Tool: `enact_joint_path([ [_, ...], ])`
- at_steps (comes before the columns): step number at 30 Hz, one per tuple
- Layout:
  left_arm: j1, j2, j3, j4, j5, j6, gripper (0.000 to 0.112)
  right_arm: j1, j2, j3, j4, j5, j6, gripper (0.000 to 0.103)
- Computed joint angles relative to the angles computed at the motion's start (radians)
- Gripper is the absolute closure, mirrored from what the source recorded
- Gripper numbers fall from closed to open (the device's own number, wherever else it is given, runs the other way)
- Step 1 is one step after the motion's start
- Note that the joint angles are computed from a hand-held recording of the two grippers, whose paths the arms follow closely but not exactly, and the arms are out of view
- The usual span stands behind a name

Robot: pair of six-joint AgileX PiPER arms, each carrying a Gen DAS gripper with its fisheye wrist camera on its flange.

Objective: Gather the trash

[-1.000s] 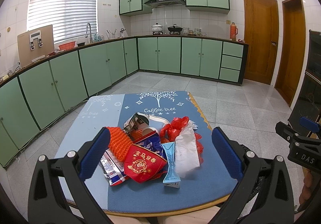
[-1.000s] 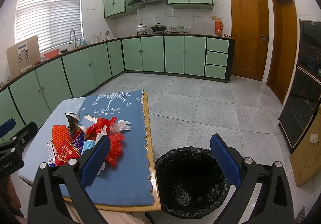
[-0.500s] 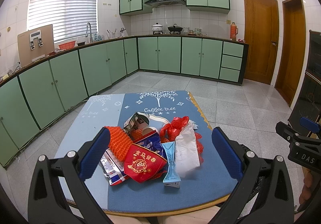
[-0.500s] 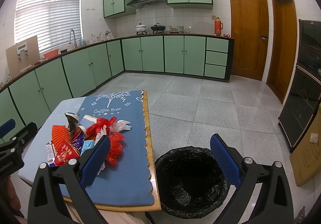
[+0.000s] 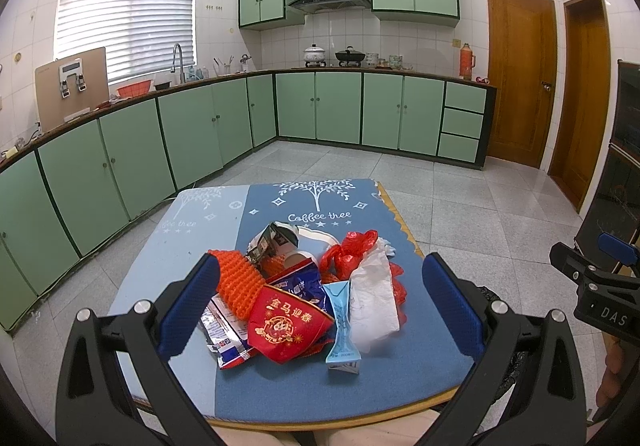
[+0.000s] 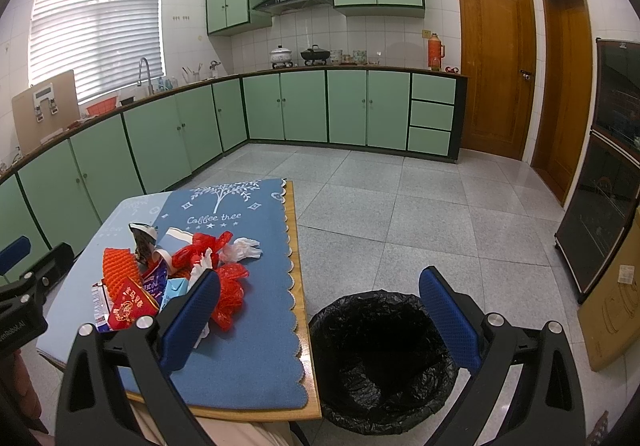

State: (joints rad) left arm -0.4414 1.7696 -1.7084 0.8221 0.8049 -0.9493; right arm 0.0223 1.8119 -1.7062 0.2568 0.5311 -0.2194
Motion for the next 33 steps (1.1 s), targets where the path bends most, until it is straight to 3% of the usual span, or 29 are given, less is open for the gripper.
enact_joint_path([
  [12,0.01,-0.011,0.015,-0.013,-0.006,0.007,0.014,0.004,-0.003,0.005,-0.009,0.004,0.009,0.006],
  [17,0.035,-0.014,0.052,-0.003,-0.028,-0.024,0.014,0.012,0.036,-0.011,0.004,-0.01,-0.013,0.006],
  [23,0.103,0.005,0.073,0.009,-0.051,-0.049,0.014,0.043,0.112,-0.115,0.03,0.03,-0.04,0.006],
  [29,0.183,0.041,0.088,0.013,-0.074,-0.05,0.014,0.088,0.263,-0.318,0.058,0.124,-0.059,0.015],
  [33,0.24,0.067,0.092,-0.029,-0.077,-0.029,0.016,0.114,0.398,-0.504,0.081,0.255,-0.066,0.027],
])
